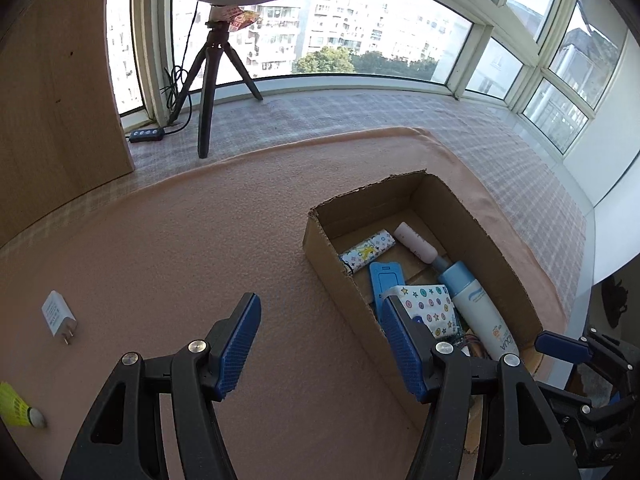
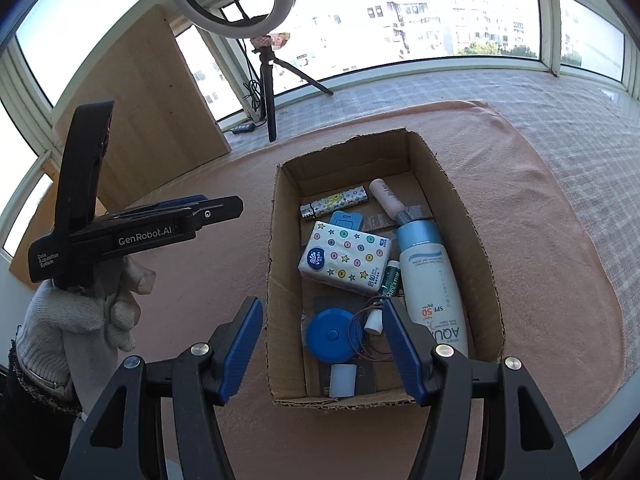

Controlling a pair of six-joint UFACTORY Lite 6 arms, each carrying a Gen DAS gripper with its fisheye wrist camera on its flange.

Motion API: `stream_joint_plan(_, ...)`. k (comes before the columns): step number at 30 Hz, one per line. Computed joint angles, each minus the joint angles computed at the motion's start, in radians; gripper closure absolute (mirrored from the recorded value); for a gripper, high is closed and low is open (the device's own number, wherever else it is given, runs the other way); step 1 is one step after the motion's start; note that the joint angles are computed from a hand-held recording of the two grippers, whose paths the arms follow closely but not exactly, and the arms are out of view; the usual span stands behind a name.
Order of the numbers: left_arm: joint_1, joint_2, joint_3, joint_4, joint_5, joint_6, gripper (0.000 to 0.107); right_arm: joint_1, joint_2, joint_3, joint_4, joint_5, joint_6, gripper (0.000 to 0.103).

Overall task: Organize objects
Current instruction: 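Move both tools toward the yellow shuttlecock on the carpet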

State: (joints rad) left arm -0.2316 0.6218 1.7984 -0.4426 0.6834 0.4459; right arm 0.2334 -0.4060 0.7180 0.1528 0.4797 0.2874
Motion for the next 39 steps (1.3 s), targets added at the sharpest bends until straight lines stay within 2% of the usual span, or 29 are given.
stream_joint_plan(10,0.265,-0.217,-0.329,-0.132,-0.019,0.226,0.041,0.204,0.182,0.152,-0.153,-0.024,0.228,0.045)
stream_joint_plan(18,0.559,-0.290,-0.465,-0.200,0.046,0.436,0.041,0.380,0.424,0.373,-0.262,-0.010,0.395,0.045)
stream_joint_plan(30,0.889,-0.198,-0.379,-0.251,0.207,0.648,0.041,0.547,0.849,0.857,-0.324,0.104,0.496,0.045)
stream_joint_plan(39,1.058,-0.068,-0.190,-0.256,0.347,0.731,0.041,0.605,1.240,1.449,-0.366,0.341,0.481,0.045)
